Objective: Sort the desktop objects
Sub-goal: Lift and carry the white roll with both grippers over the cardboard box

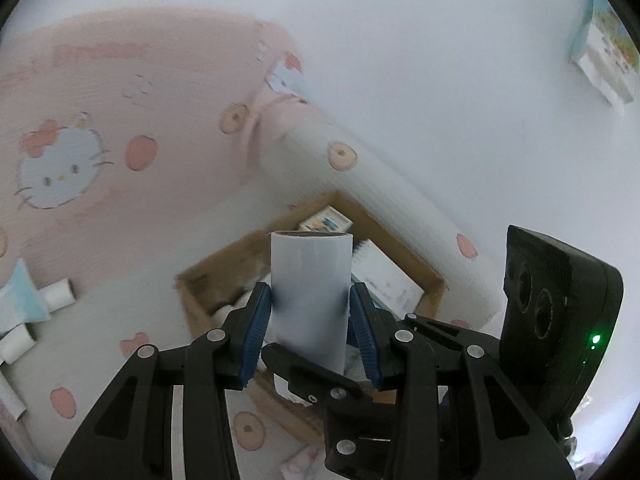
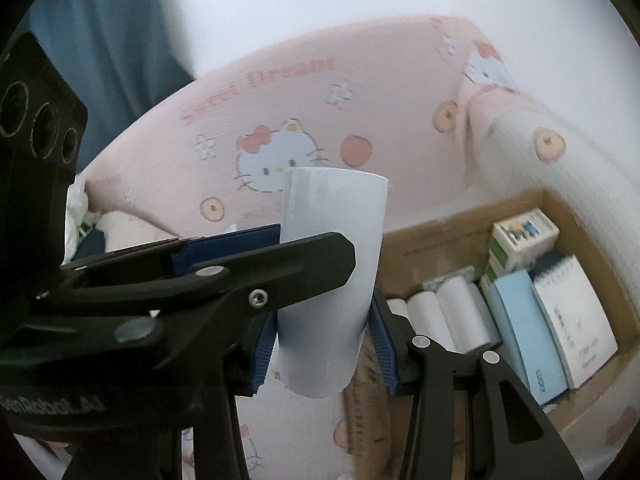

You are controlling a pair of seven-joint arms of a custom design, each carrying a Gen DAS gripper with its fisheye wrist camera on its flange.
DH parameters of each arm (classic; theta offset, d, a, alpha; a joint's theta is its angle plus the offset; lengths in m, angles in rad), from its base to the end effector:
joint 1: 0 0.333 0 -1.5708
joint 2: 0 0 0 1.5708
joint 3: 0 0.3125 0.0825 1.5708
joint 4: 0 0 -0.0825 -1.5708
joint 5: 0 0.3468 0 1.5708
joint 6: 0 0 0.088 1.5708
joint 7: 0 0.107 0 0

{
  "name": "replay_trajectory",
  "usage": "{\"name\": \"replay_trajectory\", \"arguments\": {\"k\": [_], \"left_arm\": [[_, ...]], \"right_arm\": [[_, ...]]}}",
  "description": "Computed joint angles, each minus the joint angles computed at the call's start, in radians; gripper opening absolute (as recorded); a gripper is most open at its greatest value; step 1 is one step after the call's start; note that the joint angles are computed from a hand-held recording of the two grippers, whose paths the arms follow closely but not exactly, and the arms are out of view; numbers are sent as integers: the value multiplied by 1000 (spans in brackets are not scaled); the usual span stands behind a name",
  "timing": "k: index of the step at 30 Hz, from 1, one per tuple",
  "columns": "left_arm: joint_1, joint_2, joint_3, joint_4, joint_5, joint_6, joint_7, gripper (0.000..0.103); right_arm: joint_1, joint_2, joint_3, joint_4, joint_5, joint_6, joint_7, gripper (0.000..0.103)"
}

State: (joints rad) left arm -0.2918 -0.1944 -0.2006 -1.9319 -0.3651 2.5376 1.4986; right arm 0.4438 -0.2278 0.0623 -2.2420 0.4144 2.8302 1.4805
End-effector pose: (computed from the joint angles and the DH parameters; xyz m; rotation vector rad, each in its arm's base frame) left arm 0.4511 -0.2496 0.6652 -1.7240 2.1484 -1.2084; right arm 0.4416 0.2242 0.5687 -1.8321 1.4087 -0.2649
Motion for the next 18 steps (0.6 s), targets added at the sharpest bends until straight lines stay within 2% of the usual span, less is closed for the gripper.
{"name": "replay_trajectory", "arguments": {"k": [3, 9, 18], "left_arm": [[-9, 67, -19, 75, 34, -49, 12, 44], [-22, 178, -57, 181, 128, -95, -3, 44], [2, 263, -53, 239, 72, -179, 10, 44]], "right_arm": [[-2, -16, -37, -30, 53, -4, -29, 42], [-3, -26, -104, -52, 215, -39, -124, 42], [-107, 85, -89, 61, 243, -232, -209, 41]]}}
